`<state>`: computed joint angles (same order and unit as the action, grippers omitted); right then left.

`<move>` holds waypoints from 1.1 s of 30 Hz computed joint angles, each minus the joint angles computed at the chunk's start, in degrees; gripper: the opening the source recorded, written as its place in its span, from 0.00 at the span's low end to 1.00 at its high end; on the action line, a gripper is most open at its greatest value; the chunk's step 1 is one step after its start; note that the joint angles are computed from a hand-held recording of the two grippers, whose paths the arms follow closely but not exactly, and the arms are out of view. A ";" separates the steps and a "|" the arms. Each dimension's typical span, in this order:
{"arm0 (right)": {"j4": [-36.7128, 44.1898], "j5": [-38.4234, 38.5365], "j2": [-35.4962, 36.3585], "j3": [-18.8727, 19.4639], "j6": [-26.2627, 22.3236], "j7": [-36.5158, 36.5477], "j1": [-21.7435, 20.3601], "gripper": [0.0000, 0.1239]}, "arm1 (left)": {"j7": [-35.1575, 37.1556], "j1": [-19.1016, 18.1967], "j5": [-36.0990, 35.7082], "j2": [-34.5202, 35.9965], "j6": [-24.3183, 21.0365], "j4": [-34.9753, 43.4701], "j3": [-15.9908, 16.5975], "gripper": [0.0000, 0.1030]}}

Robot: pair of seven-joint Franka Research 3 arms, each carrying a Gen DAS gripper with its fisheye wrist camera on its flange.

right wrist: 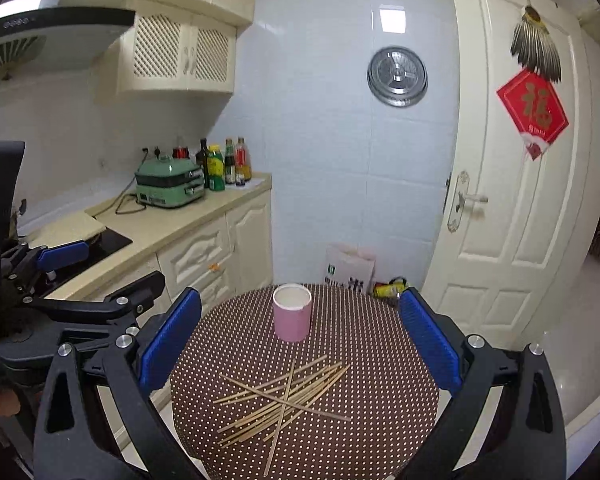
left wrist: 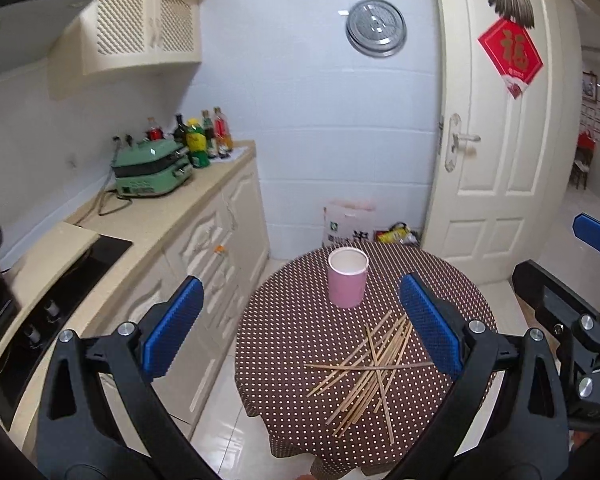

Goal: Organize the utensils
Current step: 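Move both tools toward the scattered wooden sticks on the table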

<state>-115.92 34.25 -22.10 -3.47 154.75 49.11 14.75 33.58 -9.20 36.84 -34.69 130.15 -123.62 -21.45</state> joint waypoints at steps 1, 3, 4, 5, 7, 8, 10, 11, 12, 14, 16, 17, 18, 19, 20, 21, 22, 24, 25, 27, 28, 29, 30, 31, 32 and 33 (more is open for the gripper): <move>0.05 -0.93 0.46 0.64 -0.02 1.18 -0.60 0.75 | 0.92 -0.46 -0.65 0.42 0.66 -0.43 0.93 0.94; 0.20 -3.22 1.39 1.83 -0.29 3.83 -1.80 0.69 | 2.87 -1.20 -2.18 1.18 3.02 -1.80 3.02 0.94; 0.34 -4.68 1.99 2.52 -0.76 5.62 -2.51 0.68 | 4.08 -1.46 -3.10 1.75 3.86 -2.25 3.94 0.94; 0.55 -6.36 2.68 3.23 -1.48 7.77 -3.31 0.67 | 5.92 -1.99 -4.59 2.51 4.77 -2.83 5.29 0.94; 0.94 -8.95 3.64 4.02 -2.70 11.08 -4.26 0.62 | 8.49 -2.31 -6.72 3.46 6.52 -3.76 6.82 0.94; 1.11 -10.51 4.28 4.55 -3.01 13.01 -4.81 0.61 | 10.28 -2.50 -7.94 4.24 7.49 -4.26 7.80 0.93; 1.38 -13.00 5.23 5.24 -3.27 16.23 -5.38 0.56 | 13.18 -2.81 -10.75 5.37 9.26 -5.19 9.42 0.93; 1.76 -14.06 5.91 5.45 -3.88 17.94 -5.61 0.55 | 14.85 -3.04 -12.56 6.22 9.99 -5.50 10.35 0.93; 2.35 -14.93 6.67 5.50 -4.77 19.45 -5.76 0.53 | 16.08 -2.94 -13.76 6.50 10.58 -5.90 10.79 0.93; 2.84 -16.87 7.73 5.73 -5.62 22.16 -6.03 0.51 | 19.68 -3.29 -16.92 8.16 11.90 -6.32 12.22 0.93; 3.19 -19.11 8.77 5.99 -6.38 24.73 -6.32 0.49 | 23.25 -3.75 -20.14 9.21 12.81 -6.71 13.27 0.93; 3.25 -20.26 9.31 6.12 -6.91 26.25 -6.52 0.49 | 26.03 -4.41 -22.44 10.48 13.41 -6.74 14.29 0.89; 3.33 -21.18 9.85 6.15 -7.55 27.66 -6.65 0.48 | 27.67 -4.43 -23.86 11.33 13.39 -6.60 14.43 0.86; 3.20 -21.90 10.01 6.13 -7.98 28.74 -6.66 0.48 | 29.75 -4.70 -25.79 12.57 13.36 -6.31 14.91 0.84; 3.18 -22.68 10.43 6.10 -8.63 30.00 -6.77 0.48 | 31.66 -5.02 -28.08 13.86 13.21 -5.90 15.36 0.83; 3.33 -23.31 10.91 5.99 -9.68 31.07 -6.85 0.48 | 32.60 -4.87 -29.56 14.76 12.70 -5.43 15.22 0.81; 3.52 -23.81 11.22 5.87 -10.57 31.93 -6.87 0.48 | 33.64 -4.83 -31.30 15.64 12.16 -4.95 15.25 0.79; 3.94 -24.86 12.31 5.59 -12.21 33.56 -7.02 0.48 | 36.07 -5.03 -35.49 17.31 12.20 -4.52 15.59 0.79; 4.25 -25.09 12.75 5.45 -12.89 34.07 -6.98 0.48 | 36.72 -4.89 -36.74 18.37 11.95 -4.02 15.35 0.78; 4.86 -24.62 13.92 4.90 -14.19 34.56 -6.93 0.48 | 38.15 -4.78 -39.38 20.37 11.78 -3.26 15.01 0.75; 5.09 -24.33 14.45 4.68 -14.51 34.45 -6.88 0.48 | 38.83 -4.79 -41.01 21.62 11.68 -2.66 14.86 0.73; 5.57 -24.15 15.20 4.47 -15.14 34.41 -6.89 0.48 | 38.57 -4.47 -41.44 22.75 11.42 -2.02 14.31 0.71; 5.95 -23.88 15.80 4.29 -15.49 34.23 -6.87 0.48 | 38.38 -4.09 -41.48 23.52 11.06 -1.48 13.85 0.70; 6.66 -23.25 16.71 4.02 -16.23 33.81 -6.89 0.48 | 38.52 -3.90 -41.91 24.64 10.68 -0.74 13.50 0.69; 7.37 -22.40 17.66 3.75 -16.90 33.21 -6.91 0.48 | 38.52 -3.75 -42.46 25.76 10.24 0.12 13.17 0.67; 8.10 -21.81 18.69 3.55 -17.52 32.69 -6.98 0.48 | 38.73 -3.56 -43.02 26.35 10.24 0.45 12.94 0.67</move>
<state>-107.82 12.44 -3.41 0.08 137.23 81.81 7.77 72.30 -12.76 -6.17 -8.34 140.39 -123.17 -8.50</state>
